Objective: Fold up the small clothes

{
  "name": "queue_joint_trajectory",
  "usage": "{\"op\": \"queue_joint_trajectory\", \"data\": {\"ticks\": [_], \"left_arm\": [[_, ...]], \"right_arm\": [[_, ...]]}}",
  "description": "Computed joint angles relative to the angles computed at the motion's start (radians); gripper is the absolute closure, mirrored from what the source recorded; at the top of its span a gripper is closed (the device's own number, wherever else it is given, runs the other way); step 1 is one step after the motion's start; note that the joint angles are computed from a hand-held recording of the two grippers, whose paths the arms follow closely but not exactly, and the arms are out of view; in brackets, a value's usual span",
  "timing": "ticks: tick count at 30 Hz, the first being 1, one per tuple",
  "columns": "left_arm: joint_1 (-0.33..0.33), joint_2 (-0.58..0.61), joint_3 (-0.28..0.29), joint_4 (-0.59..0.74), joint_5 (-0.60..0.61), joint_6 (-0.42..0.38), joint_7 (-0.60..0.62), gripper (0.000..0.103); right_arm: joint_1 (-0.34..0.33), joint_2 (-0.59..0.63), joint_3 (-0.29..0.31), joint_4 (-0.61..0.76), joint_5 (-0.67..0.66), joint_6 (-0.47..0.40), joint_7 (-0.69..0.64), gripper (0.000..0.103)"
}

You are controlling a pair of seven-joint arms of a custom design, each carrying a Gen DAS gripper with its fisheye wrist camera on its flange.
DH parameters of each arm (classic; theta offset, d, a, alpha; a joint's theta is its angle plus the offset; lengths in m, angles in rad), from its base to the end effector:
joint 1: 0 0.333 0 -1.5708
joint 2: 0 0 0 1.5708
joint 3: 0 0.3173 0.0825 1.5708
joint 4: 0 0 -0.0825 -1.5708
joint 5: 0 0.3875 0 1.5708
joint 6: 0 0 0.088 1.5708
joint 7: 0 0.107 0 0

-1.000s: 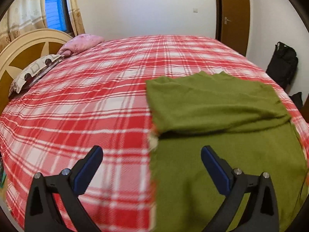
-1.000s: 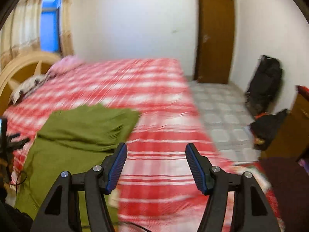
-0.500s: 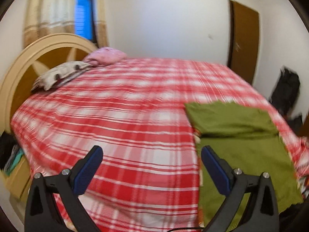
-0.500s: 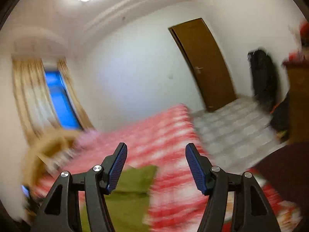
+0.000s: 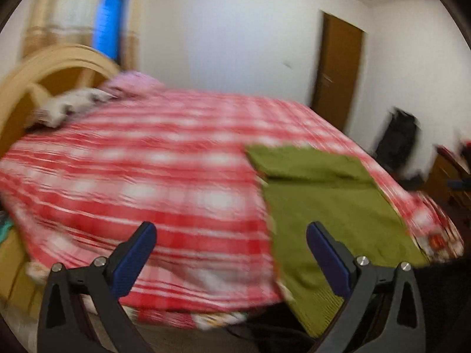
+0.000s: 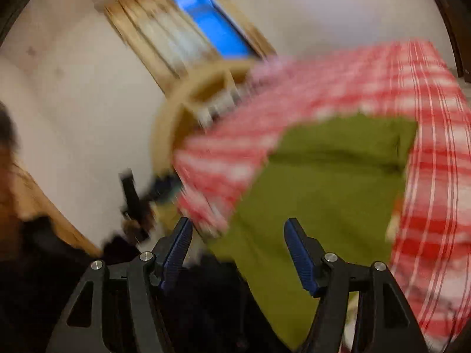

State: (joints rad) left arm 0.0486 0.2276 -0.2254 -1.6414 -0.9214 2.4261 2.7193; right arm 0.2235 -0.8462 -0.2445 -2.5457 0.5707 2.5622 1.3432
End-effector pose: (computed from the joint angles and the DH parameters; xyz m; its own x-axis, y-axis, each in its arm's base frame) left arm 0.6686 -0.1075 0.5493 -0.7248 -0.6772 0.1266 -0.4683 0.3495 -0.8115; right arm 0.3577 -0.0400 0.6204 0.1194 -0.8318 -0.5421 -0.6650 0.3384 -0.6658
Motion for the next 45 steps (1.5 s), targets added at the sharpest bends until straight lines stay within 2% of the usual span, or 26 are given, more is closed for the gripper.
{"op": "queue_joint_trajectory", "data": {"ticks": [1, 4, 6, 9, 14, 18, 24, 28, 29, 30, 31, 32, 33, 34, 35, 36, 37, 38, 39, 40, 41, 43, 44, 45], "left_arm": [[-0.005, 0.008, -0.004, -0.002, 0.023, -0.039, 0.008, 0.000], [-0.036, 0.026, -0.013, -0.021, 0.104, -0.076, 0.014, 0.000], [-0.058, 0.038, -0.017, -0.037, 0.163, -0.077, 0.010, 0.000], [-0.090, 0.069, -0.009, -0.034, 0.278, -0.076, -0.075, 0.000], [-0.085, 0.151, -0.009, 0.041, 0.339, -0.180, -0.263, 0.000], [-0.095, 0.160, -0.015, 0.034, 0.402, -0.148, -0.342, 0.000], [-0.084, 0.110, -0.043, -0.050, 0.422, -0.096, -0.236, 0.000], [-0.058, 0.031, -0.060, -0.147, 0.294, 0.064, -0.081, 0.000], [-0.040, 0.004, -0.073, -0.174, 0.203, 0.127, -0.011, 0.000], [-0.023, -0.013, -0.084, -0.187, 0.100, 0.162, 0.059, 0.000], [-0.010, -0.021, -0.086, -0.188, 0.008, 0.171, 0.118, 0.000], [0.019, -0.037, -0.096, -0.186, -0.153, 0.153, 0.202, 0.001], [0.036, -0.041, -0.093, -0.173, -0.261, 0.111, 0.242, 0.001], [0.065, -0.047, -0.087, -0.161, -0.404, 0.027, 0.256, 0.001], [0.076, -0.049, -0.075, -0.152, -0.482, -0.031, 0.222, 0.001], [0.075, -0.042, -0.063, -0.140, -0.519, -0.071, 0.184, 0.002], [0.086, -0.026, -0.049, -0.118, -0.570, -0.152, 0.087, 0.007], [0.081, -0.006, -0.038, -0.095, -0.587, -0.191, 0.010, 0.009], [0.073, 0.008, -0.025, -0.075, -0.587, -0.212, -0.033, 0.012], [0.057, 0.022, -0.017, -0.051, -0.568, -0.208, -0.088, 0.016], [0.043, 0.019, -0.012, -0.049, -0.550, -0.185, -0.098, 0.019], [0.012, 0.007, -0.004, -0.049, -0.475, -0.133, -0.075, 0.021], [-0.001, -0.008, -0.005, -0.063, -0.451, -0.103, -0.023, 0.021], [-0.008, -0.020, -0.007, -0.080, -0.448, -0.091, 0.029, 0.018]], "right_arm": [[-0.013, 0.024, 0.018, -0.001, -0.012, -0.033, 0.033, 0.037], [-0.060, 0.087, 0.062, -0.013, -0.050, -0.114, 0.132, 0.037], [-0.078, 0.095, 0.069, -0.047, -0.056, -0.112, 0.158, 0.037], [-0.098, 0.111, 0.068, -0.068, -0.055, -0.118, 0.204, 0.037], [-0.158, 0.080, 0.077, -0.093, -0.103, -0.129, 0.275, 0.037], [-0.203, 0.012, 0.059, -0.147, -0.104, -0.102, 0.325, 0.037], [-0.236, 0.018, 0.022, -0.181, -0.103, -0.140, 0.387, 0.037], [-0.233, 0.018, 0.039, -0.200, -0.093, -0.081, 0.373, 0.037], [-0.247, 0.016, 0.079, -0.197, -0.144, -0.020, 0.413, 0.037], [-0.249, 0.015, 0.085, -0.202, -0.138, -0.011, 0.411, 0.037], [-0.229, 0.009, 0.081, -0.211, -0.176, 0.054, 0.450, 0.037], [-0.187, -0.009, 0.042, -0.227, -0.238, 0.118, 0.506, 0.037], [-0.110, -0.035, -0.031, -0.249, -0.340, 0.203, 0.592, 0.037], [-0.050, -0.054, -0.085, -0.269, -0.376, 0.279, 0.617, 0.037], [0.037, -0.070, -0.143, -0.294, -0.342, 0.397, 0.588, 0.037], [0.124, -0.084, -0.176, -0.314, -0.238, 0.508, 0.516, 0.037], [0.212, -0.095, -0.194, -0.311, -0.063, 0.566, 0.377, 0.037], [0.299, -0.100, -0.229, -0.296, 0.041, 0.594, 0.272, 0.037], [0.376, -0.107, -0.271, -0.283, 0.075, 0.608, 0.213, 0.037], [0.442, -0.109, -0.318, -0.265, 0.039, 0.579, 0.205, 0.037], [0.474, -0.106, -0.347, -0.250, -0.011, 0.537, 0.222, 0.037], [0.495, -0.076, -0.360, -0.205, -0.015, 0.415, 0.203, 0.037], [0.500, -0.062, -0.364, -0.190, -0.006, 0.379, 0.195, 0.037], [0.479, -0.042, -0.354, -0.175, -0.004, 0.325, 0.202, 0.037]]}}
